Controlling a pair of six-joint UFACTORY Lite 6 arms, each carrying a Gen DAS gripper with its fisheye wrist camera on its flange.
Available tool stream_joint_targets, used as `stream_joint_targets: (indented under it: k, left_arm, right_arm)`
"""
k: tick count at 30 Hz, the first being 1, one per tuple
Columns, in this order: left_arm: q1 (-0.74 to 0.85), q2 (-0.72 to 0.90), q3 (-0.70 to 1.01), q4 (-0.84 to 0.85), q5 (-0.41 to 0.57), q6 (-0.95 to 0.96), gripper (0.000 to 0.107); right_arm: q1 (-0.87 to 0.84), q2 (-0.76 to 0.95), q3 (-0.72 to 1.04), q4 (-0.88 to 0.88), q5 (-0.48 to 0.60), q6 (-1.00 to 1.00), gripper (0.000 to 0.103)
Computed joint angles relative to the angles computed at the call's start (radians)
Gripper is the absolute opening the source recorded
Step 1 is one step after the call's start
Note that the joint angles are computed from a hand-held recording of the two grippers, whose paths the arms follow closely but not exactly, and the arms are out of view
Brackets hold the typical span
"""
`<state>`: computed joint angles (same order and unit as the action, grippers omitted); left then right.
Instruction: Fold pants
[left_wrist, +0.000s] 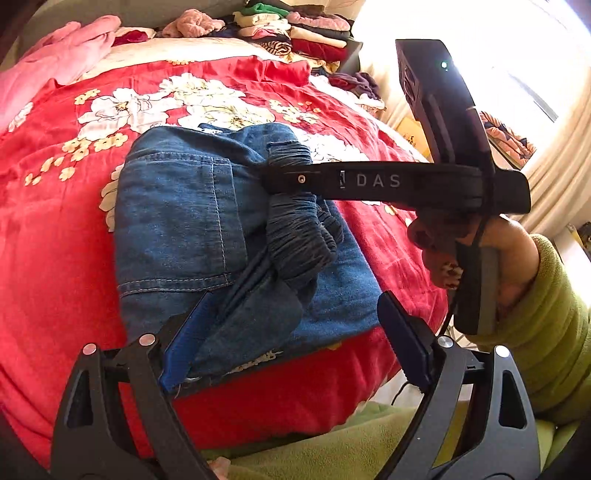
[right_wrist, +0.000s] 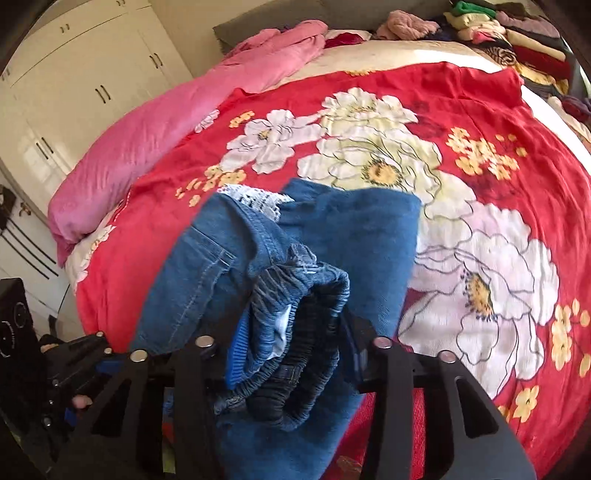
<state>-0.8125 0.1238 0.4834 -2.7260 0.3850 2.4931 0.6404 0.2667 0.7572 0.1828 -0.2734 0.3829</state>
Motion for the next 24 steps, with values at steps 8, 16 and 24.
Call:
stream_joint_targets:
  k: [8, 16, 24]
  left_arm:
    - [-0.002, -0.054, -0.034, -0.033, -0.020, 0.018, 0.082]
    - [0.015, -0.157, -0.082, -0.084, -0.063, 0.050, 0.087]
    - [0.064, -0.214, -0.101, -0.239, -0.109, 0.195, 0.088]
  right_arm:
    - [0.050, -0.213, -0.114, 0.363, -0.017, -0.359, 0.069]
    - [0.098, -0.345, -0.227, 0.619, -0.020, -0.579, 0.071]
    - [0.153, -0.392, -0.316, 0.735, -0.049, -0.652, 0.075]
